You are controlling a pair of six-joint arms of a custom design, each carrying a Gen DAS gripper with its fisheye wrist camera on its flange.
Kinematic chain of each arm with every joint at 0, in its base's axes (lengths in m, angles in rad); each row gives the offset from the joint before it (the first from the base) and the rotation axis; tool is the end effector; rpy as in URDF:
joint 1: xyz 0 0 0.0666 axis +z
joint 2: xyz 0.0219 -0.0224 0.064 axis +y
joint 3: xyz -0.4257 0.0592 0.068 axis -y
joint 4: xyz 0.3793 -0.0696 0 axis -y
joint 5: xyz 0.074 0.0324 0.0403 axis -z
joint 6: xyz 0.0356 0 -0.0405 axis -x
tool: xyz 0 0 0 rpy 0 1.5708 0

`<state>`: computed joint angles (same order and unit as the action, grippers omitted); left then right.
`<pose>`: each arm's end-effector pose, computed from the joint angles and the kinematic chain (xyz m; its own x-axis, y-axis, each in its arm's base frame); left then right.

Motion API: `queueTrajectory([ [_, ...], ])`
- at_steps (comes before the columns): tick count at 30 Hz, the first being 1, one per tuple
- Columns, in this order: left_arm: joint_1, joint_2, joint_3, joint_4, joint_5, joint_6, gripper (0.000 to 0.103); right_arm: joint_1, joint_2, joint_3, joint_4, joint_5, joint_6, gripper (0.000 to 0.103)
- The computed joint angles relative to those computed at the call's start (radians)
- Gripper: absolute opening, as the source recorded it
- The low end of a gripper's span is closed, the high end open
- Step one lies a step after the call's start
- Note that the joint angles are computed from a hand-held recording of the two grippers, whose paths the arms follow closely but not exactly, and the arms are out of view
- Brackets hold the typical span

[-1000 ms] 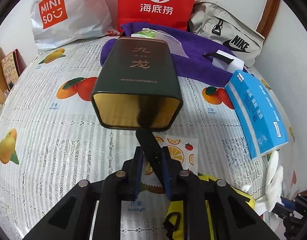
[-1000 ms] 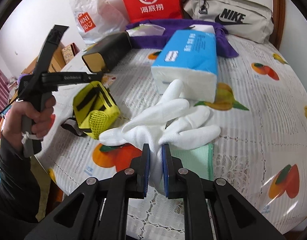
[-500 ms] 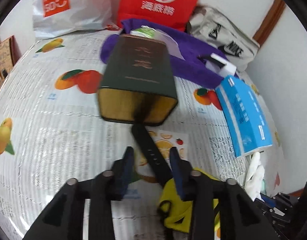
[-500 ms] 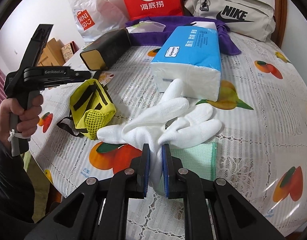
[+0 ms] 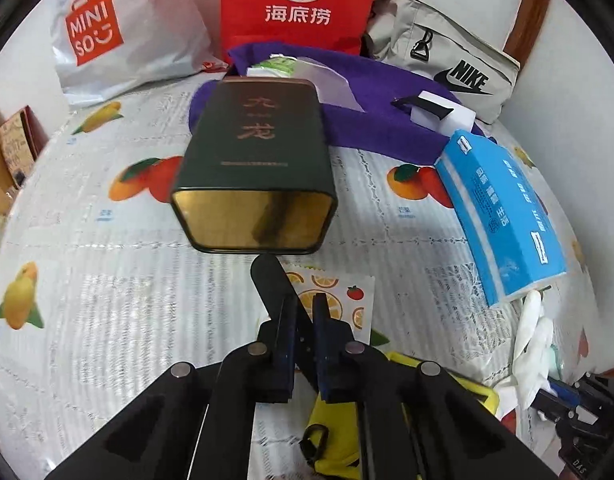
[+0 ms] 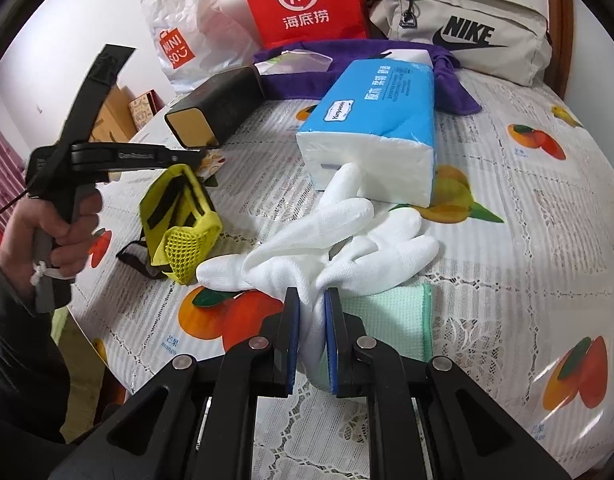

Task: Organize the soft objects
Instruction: 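Lift the yellow bag by its strap with the left gripper while the right holds gloves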

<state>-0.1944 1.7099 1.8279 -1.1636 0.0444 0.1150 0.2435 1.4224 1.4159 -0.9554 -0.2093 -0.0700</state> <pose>0.5684 -0.1139 0.4925 -0.8680 0.0541 -0.4937 0.1160 0.9886 -0.0957 0.4521 0.1195 0.4698 -0.8187 -0.1329 -0.5586 -0.2946 0.9322 0.2100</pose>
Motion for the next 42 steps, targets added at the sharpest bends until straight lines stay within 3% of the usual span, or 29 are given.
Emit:
queueTrajectory([
  [3, 0.002, 0.003, 0.007, -0.026, -0.007, 0.006, 0.012, -0.001, 0.003, 0.001, 0.003, -0.005, 0.005, 0.012],
  [5, -0.003, 0.014, 0.021, -0.065, -0.039, 0.017, 0.023, -0.002, 0.007, 0.004, 0.003, -0.001, 0.008, 0.013],
  [10, -0.005, 0.001, -0.008, -0.058, -0.106, 0.058, 0.049, 0.001, 0.011, 0.015, -0.004, 0.012, 0.021, 0.015],
  [14, 0.005, -0.007, -0.022, -0.048, -0.095, 0.085, 0.05, 0.002, 0.017, 0.022, -0.011, 0.018, 0.034, 0.017],
  [16, 0.002, -0.003, -0.023, -0.033, -0.101, 0.08, 0.05, 0.002, 0.023, 0.026, -0.011, 0.02, 0.037, 0.024],
  [17, 0.001, 0.001, -0.019, -0.025, -0.105, 0.078, 0.047, 0.003, 0.026, 0.027, -0.008, 0.025, 0.034, 0.033],
  [18, -0.001, 0.003, -0.02, -0.01, -0.103, 0.073, 0.03, 0.005, 0.029, 0.029, -0.006, 0.029, 0.032, 0.038],
  [20, -0.001, 0.004, -0.029, 0.028, -0.083, 0.042, 0.027, 0.01, 0.034, 0.03, 0.001, 0.037, 0.032, 0.049],
  [24, 0.006, -0.006, -0.043, 0.062, -0.027, 0.018, 0.021, 0.019, 0.045, 0.027, 0.02, 0.062, 0.036, 0.049],
  [26, 0.008, -0.022, -0.047, 0.078, -0.019, -0.002, 0.004, 0.023, 0.045, 0.024, 0.031, 0.087, 0.039, 0.04],
  [27, 0.009, -0.027, -0.044, 0.075, -0.021, -0.006, 0.005, 0.024, 0.046, 0.024, 0.034, 0.1, 0.039, 0.032],
  [32, 0.014, -0.013, -0.02, -0.016, -0.043, 0.0, 0.005, 0.015, 0.051, 0.028, 0.038, 0.073, 0.044, 0.019],
  [37, 0.029, -0.016, -0.027, -0.025, 0.069, 0.051, 0.027, 0.022, 0.057, 0.037, 0.029, 0.088, 0.059, 0.019],
  [42, 0.015, -0.026, -0.021, -0.019, 0.067, 0.041, 0.028, 0.02, 0.057, 0.039, 0.024, 0.085, 0.065, 0.019],
])
